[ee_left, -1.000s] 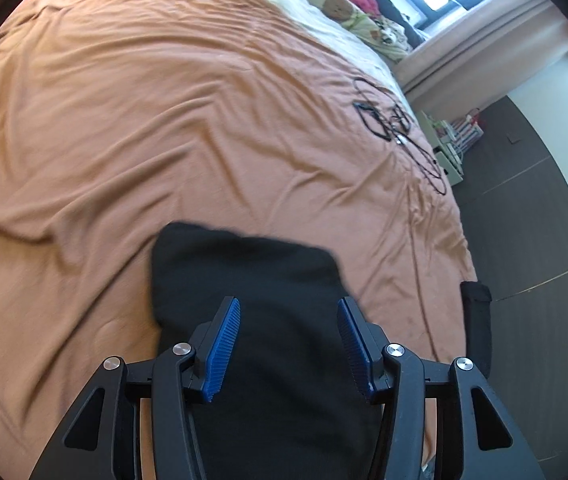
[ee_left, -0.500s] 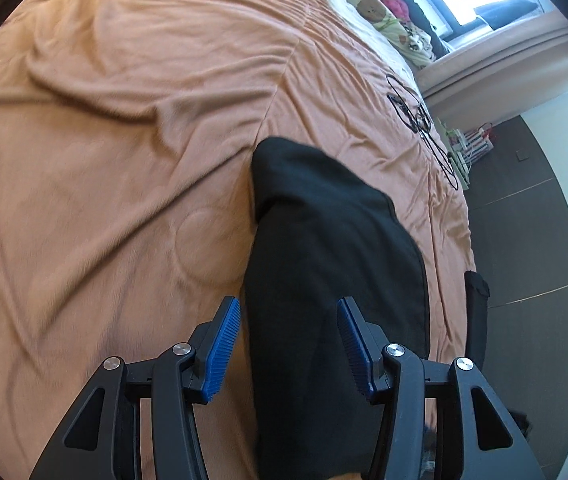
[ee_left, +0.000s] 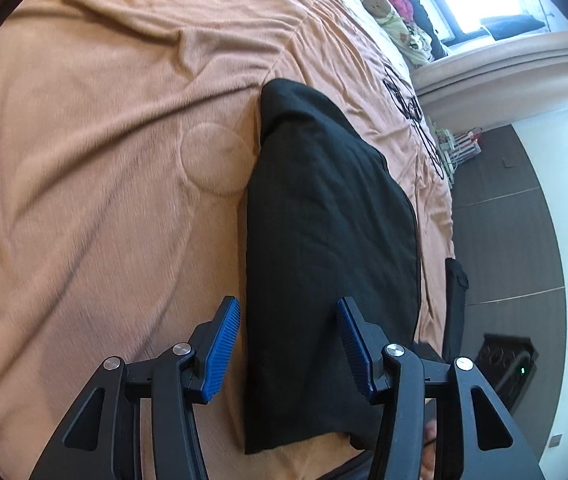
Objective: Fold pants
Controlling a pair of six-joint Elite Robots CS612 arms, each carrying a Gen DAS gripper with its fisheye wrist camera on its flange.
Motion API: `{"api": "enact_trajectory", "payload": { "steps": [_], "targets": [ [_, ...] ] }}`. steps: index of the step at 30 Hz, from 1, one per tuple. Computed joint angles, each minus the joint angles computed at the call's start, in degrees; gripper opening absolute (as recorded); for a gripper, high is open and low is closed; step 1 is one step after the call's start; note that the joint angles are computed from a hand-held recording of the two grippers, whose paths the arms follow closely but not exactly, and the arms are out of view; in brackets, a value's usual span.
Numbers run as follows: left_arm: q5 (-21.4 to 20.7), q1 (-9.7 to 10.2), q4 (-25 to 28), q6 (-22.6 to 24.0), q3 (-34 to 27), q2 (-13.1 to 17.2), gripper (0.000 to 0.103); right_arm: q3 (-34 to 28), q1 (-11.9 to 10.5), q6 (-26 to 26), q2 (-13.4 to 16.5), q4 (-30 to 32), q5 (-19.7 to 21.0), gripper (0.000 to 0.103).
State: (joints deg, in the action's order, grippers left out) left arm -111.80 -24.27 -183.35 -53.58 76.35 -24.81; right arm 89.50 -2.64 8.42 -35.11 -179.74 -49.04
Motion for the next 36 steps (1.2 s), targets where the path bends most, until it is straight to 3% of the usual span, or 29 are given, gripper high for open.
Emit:
{"api": "enact_trajectory", "payload": {
  "steps": [3, 10, 12, 14, 17, 28, 36],
  "targets": [
    [-1.6, -0.10, -1.7, -1.6, 0.4, 0.4, 0.053, -1.7, 0.5, -1.2, 0.6, 1.9, -0.9, 0.056],
    [-5.3, -0.27, -6.8, -6.2, 1.8, 1.3, 0.051, -5.6, 1.6, -3.0, 2.2, 4.8, -1.8, 0.056],
    [-4.5, -0.46, -7.0, -6.0, 2.6, 1.0, 0.044, -6.5, 2.0, -3.6, 2.6, 5.1, -1.9, 0.056],
    [-4.3, -0.51, -6.4, -5.4, 2.9, 0.7, 0.028, -7.1, 2.4, -4.4, 2.8, 5.9, -3.1, 0.056],
    [-4.0, -0.48, -6.2, -4.2, 3.6, -0.2, 0.019, -7.7, 2.9, -5.1, 3.1, 6.9, -3.9, 0.053],
    [-3.2, 0.68, -5.7, -1.2, 9.0, -3.9, 0.017, -7.9, 3.8, -6.3, 2.4, 12.2, -0.6, 0.045],
    [-3.8, 1.38, -3.6, 0.1, 10.6, -5.1, 0.017, -8.3, 4.3, -6.3, 3.0, 15.2, 3.4, 0.042]
  ]
}}
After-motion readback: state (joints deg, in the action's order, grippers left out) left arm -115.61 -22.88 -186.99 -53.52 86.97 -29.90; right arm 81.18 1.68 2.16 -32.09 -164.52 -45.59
